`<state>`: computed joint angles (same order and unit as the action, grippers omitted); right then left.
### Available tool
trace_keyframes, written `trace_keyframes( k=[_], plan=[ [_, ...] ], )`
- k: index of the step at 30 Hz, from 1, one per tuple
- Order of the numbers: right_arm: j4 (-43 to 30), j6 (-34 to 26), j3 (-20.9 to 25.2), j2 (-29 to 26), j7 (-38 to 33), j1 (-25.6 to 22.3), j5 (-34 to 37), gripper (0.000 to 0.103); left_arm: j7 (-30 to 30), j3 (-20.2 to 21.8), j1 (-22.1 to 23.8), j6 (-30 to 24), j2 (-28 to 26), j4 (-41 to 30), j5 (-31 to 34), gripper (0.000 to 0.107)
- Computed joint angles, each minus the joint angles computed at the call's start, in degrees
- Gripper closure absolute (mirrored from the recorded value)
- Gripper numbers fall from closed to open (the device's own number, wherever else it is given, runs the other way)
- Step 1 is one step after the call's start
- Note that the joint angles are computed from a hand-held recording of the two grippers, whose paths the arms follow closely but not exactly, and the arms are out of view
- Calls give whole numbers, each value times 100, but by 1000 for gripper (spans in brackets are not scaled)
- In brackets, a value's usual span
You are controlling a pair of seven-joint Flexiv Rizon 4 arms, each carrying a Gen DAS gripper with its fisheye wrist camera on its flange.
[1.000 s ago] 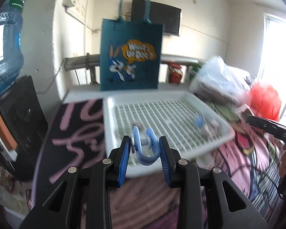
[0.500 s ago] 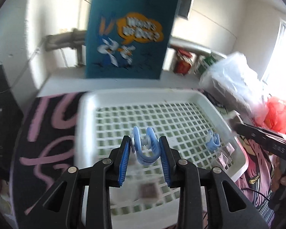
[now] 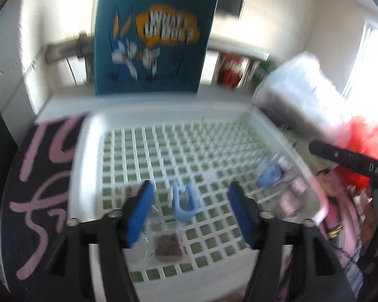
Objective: Organize objects
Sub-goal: 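Lower the blue clip and clear bag into the grid tray, opening both grippers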
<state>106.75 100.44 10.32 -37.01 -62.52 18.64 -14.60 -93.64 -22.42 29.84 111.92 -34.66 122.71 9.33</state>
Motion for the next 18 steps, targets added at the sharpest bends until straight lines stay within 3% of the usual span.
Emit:
trace_keyframes(
  k=[2, 5, 7, 10, 13, 16, 18],
  plan=[
    [303, 393, 66, 249, -92, -57, 38, 66, -153, -47, 158, 517, 213, 270, 196, 17],
    [960, 1180, -373, 763, -366, 410, 300, 55, -511, 244, 146, 1227, 574, 661, 479, 11],
    [1378, 1746, -670, 1052, -744, 842, 661, 46, -764, 311, 277, 1447, 772, 902, 787, 9],
    [1917, 2460, -671, 1314, -1463, 1115, 994, 41, -941, 597, 222, 1545, 962, 1199, 1120, 8],
    [2159, 2501, -658, 1426, -1998, 1382, 1410, 41, -1037, 938, -20, 1546, 969, 1401, 1318, 8],
    [2271, 2300, -293, 1322, -1918, 1056, 1084, 41, -1190, 839, 62, 1163, 882, 1487, 1602, 8],
    [2276, 2024, -319, 1220, -1968, 1127, 1048, 41, -1205, 684, 118, 788, 842, 1514, 1584, 8]
  ],
)
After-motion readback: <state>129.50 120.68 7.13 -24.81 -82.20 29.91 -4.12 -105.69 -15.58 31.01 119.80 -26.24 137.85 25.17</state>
